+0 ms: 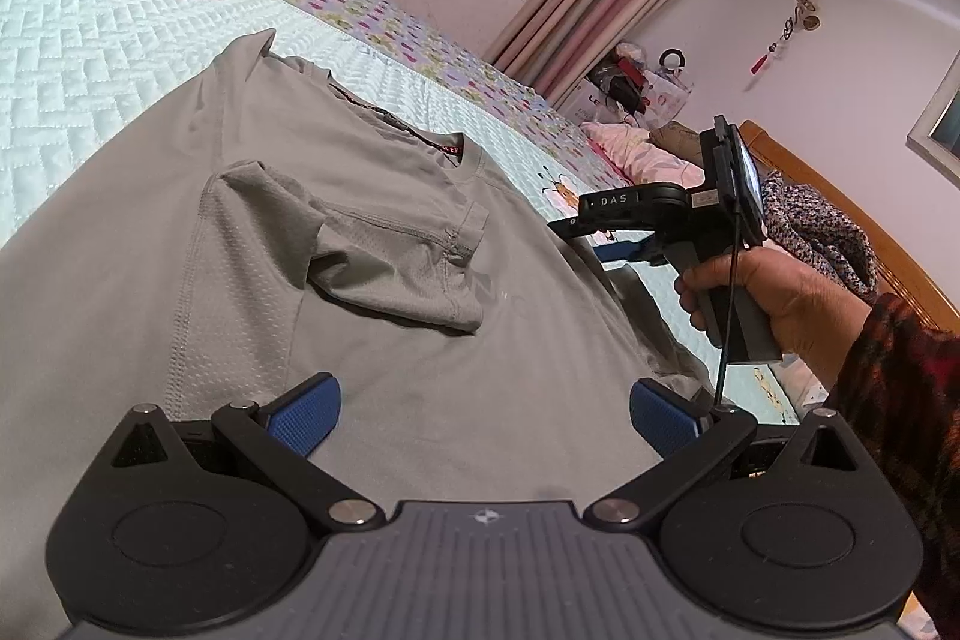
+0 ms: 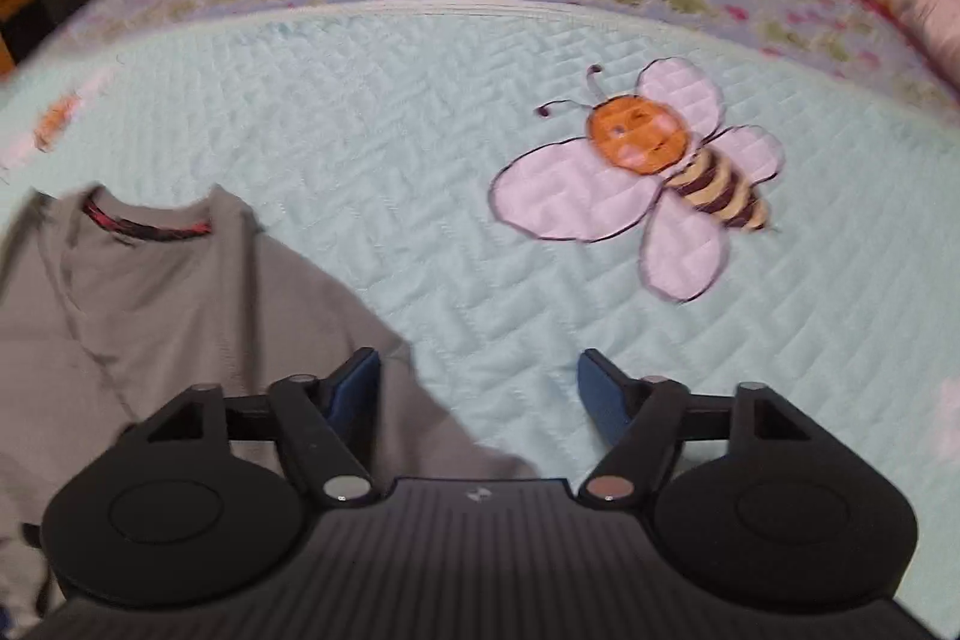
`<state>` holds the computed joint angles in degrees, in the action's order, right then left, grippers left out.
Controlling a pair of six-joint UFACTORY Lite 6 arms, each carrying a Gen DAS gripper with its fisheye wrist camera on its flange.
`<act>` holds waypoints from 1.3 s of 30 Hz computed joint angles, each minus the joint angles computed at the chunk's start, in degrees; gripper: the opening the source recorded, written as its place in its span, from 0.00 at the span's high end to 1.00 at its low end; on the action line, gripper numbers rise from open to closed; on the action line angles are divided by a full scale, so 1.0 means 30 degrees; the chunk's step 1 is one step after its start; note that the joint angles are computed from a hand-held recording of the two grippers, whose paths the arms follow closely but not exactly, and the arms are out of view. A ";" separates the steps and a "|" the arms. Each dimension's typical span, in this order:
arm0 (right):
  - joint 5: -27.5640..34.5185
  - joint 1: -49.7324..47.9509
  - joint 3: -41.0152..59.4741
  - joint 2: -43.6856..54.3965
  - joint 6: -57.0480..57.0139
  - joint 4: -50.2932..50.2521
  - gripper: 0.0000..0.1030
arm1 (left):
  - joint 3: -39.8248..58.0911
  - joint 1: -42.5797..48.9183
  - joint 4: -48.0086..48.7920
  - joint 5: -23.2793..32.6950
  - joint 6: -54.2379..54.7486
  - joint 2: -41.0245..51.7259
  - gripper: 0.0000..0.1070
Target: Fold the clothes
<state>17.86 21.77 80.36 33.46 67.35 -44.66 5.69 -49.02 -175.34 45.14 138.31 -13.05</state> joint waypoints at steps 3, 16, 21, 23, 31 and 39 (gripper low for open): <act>-0.1001 0.0126 -0.0290 -0.0309 -0.0469 0.0437 0.99 | 0.0022 -0.0084 -0.0156 0.0023 0.0129 0.0050 0.04; 0.5856 0.2020 0.0048 0.0336 0.7807 -0.7826 0.92 | -0.0109 0.0226 0.0366 -0.0048 -0.0173 -0.0183 0.04; 0.2464 0.1781 -0.2050 -0.1827 1.0693 -1.0284 0.82 | -0.0116 0.0318 0.0551 -0.0146 -0.0304 -0.0281 0.04; 0.1917 0.1728 -0.0925 -0.0904 0.7962 -0.8286 0.73 | -0.0102 0.0342 0.0572 -0.0111 -0.0299 -0.0240 0.04; -0.0226 0.1081 0.0192 0.0931 0.6578 -0.9352 0.53 | -0.0088 0.0143 0.0251 -0.0034 -0.0073 -0.0131 0.04; 0.1801 0.1118 -0.0631 0.0235 1.0085 -1.1373 1.00 | -0.0166 0.0138 0.0240 -0.0102 -0.0039 -0.0283 0.04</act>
